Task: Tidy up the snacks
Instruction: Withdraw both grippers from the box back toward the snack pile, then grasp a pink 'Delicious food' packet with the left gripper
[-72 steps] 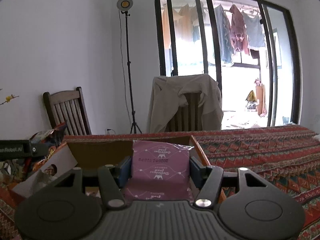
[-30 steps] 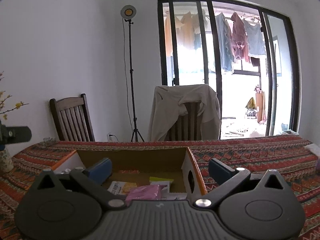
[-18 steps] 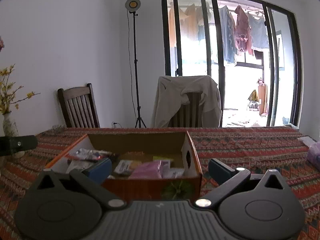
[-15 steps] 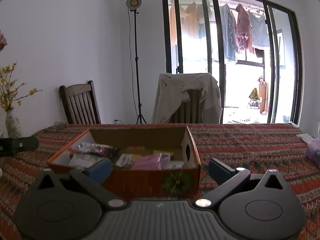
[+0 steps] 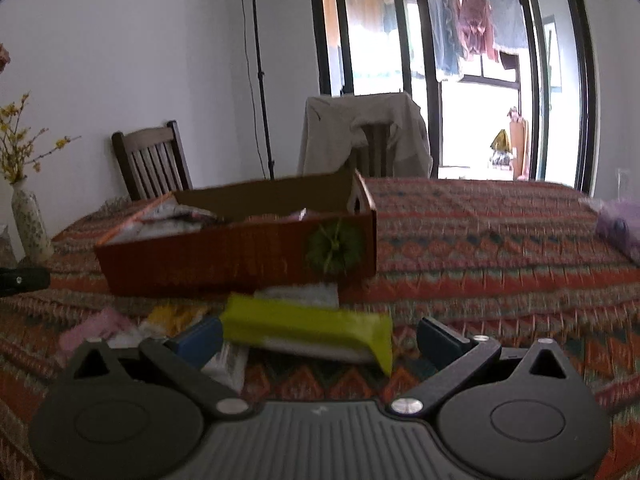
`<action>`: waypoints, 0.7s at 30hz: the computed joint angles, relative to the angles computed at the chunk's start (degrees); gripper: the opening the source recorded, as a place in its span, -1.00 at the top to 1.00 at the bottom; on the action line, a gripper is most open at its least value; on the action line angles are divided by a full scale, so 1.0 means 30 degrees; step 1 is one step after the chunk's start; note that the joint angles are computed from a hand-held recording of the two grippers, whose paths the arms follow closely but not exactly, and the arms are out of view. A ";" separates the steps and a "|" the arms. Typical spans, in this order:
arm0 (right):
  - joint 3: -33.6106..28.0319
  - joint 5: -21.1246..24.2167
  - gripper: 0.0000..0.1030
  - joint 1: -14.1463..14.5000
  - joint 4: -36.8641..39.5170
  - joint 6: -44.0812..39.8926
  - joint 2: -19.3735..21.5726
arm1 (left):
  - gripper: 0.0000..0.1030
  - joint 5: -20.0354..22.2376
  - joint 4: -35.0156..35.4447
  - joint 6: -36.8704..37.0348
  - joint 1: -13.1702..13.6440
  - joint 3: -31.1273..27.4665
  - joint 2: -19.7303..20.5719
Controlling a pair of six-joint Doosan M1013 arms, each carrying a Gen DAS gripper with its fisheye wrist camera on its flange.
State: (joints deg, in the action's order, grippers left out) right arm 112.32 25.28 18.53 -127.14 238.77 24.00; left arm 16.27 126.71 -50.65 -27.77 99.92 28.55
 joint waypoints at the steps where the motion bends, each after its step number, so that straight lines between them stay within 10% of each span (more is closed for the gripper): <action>1: 0.0062 0.0045 -1.00 0.0042 0.0154 -0.0136 0.0031 | -1.00 -0.0080 0.0041 -0.0060 0.0016 0.0095 -0.0006; 21: 0.0327 0.2681 -1.00 0.0766 0.2842 -0.2598 0.0445 | -1.00 -0.1249 -0.3003 0.3520 -0.0225 0.0219 0.0141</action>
